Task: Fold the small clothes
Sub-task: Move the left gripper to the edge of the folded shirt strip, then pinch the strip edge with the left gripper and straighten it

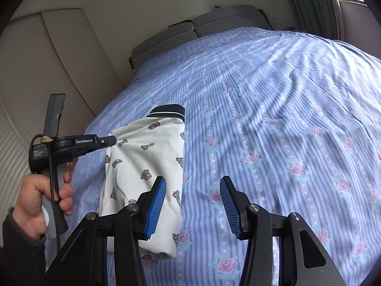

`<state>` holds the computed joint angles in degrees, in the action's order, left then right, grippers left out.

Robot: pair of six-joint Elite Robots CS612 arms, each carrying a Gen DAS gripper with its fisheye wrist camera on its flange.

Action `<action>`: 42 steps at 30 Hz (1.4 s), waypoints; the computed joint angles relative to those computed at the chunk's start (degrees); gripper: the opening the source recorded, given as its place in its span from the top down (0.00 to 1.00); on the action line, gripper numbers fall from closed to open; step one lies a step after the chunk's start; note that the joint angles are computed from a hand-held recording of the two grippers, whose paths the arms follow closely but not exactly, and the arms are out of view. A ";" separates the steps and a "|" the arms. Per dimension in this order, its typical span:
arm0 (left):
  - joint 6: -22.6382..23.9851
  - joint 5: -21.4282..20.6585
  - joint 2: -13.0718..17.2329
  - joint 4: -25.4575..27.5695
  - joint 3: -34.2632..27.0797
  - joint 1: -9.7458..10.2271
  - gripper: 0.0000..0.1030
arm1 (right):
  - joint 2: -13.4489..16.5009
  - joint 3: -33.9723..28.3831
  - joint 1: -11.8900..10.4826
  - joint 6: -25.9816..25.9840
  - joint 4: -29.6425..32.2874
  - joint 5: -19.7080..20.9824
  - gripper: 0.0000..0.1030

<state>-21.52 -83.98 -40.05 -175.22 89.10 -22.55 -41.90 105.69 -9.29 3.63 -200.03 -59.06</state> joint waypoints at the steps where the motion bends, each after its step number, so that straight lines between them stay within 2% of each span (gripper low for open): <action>1: 0.31 -0.38 0.20 1.72 -0.30 0.04 0.93 | 0.05 -0.03 -0.01 0.04 -0.06 -0.02 0.53; 3: -0.04 -1.23 0.60 3.07 -0.36 0.09 0.93 | 0.08 -0.08 0.01 -0.31 0.23 -0.11 0.53; 5: -1.83 -1.16 0.68 0.73 0.73 0.10 0.93 | 0.15 -0.12 0.08 -0.39 0.29 -0.12 0.53; 7: -3.44 -0.31 0.60 -1.26 1.69 0.05 0.88 | 0.10 -0.02 0.11 -0.54 0.39 -0.11 0.53; 11: -5.06 1.98 0.32 -3.45 3.02 -0.11 0.60 | 0.12 0.01 0.08 -0.46 0.26 0.17 0.53; 12: -5.67 2.17 0.32 -4.00 3.23 -0.01 0.56 | 0.14 -0.03 0.07 -0.42 0.29 0.27 0.53; 15: -7.06 1.17 0.64 -4.71 3.25 0.51 0.52 | 0.10 -0.01 0.09 -0.36 0.49 0.08 0.53; 19: -8.87 -3.70 1.99 -7.33 2.03 1.42 0.54 | 0.13 -0.18 0.26 -0.74 1.39 -0.35 0.53; 22: -8.93 -5.22 2.45 -8.98 1.35 1.57 0.54 | 0.20 -0.34 0.41 -1.06 1.89 -0.65 0.53; 23: -8.80 -5.23 2.52 -8.09 0.94 1.57 0.62 | 0.26 -0.43 0.44 -1.07 1.99 -0.71 0.53; 24: -8.60 -5.15 2.55 -6.81 0.55 1.55 0.77 | 0.31 -0.49 0.44 -0.99 2.01 -0.79 0.53; 27: -8.03 -5.27 2.57 -5.73 0.22 1.56 0.91 | 0.37 -0.55 0.34 -0.67 2.14 -0.75 0.53; 30: -6.26 -3.23 1.95 -5.32 0.64 1.05 0.91 | 0.42 -0.64 0.15 -0.26 2.23 -0.30 0.53; 36: -0.88 -2.90 1.30 -3.32 -1.56 1.09 0.91 | 0.27 -0.50 -0.02 0.14 2.68 -0.08 0.53; 39: 4.29 -3.14 1.63 1.22 -4.10 1.12 0.91 | 0.20 -0.48 0.02 0.19 2.67 -0.41 0.53; 42: 5.43 -3.71 2.71 5.00 -5.58 1.23 0.91 | 0.19 -0.59 0.15 0.06 3.18 -0.64 0.53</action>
<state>-16.09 -87.68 -37.33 -170.22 83.52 -21.31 -41.71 105.10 -9.14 3.69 -196.86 -59.70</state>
